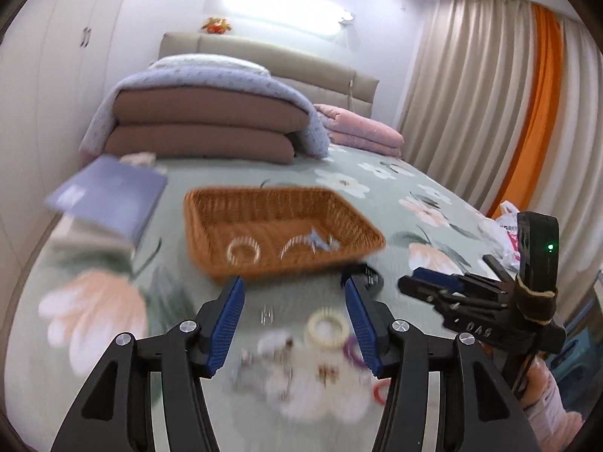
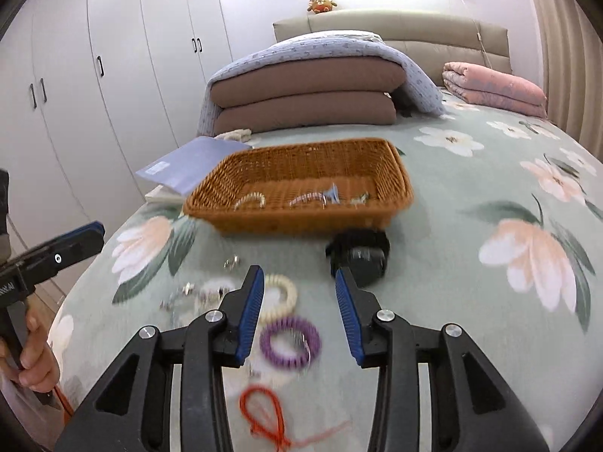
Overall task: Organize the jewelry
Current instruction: 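Grasp the silver chain bracelet with the left tool while the right tool grasps the red cord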
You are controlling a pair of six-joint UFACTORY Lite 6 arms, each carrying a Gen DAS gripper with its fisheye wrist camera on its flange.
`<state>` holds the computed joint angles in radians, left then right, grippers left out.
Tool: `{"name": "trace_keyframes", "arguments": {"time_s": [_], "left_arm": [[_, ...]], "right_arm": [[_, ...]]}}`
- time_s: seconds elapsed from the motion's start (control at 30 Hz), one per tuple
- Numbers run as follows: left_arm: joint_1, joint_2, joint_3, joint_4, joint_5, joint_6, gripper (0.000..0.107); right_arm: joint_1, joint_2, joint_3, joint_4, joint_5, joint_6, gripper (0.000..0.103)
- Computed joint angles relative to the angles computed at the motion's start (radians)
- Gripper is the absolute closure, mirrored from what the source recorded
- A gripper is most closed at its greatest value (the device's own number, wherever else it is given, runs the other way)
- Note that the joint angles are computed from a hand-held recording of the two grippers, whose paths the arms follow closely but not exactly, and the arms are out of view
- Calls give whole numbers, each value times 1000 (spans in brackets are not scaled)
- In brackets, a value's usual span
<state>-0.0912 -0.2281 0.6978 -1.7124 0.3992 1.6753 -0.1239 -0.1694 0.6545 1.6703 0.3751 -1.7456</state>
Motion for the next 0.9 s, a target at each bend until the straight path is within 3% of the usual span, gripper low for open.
{"name": "trace_keyframes", "arguments": {"time_s": [0.13,0.23,0.6,0.9], "left_arm": [[42,-83,-139,-70,33,94,50],[76,-78,-212,-201,70,252,50],[-53,188,-145,-420,29,495,50],[-102,309,-53,-389,-24,461,50]], "right_arm": [[-72,-54,-113,62,55,-102,60],[-97,1,-115,29,68,-105,60],[-142,-57,-256,-145,198,-79,60],[74,-123,-319,-63,15,-155,60]]}}
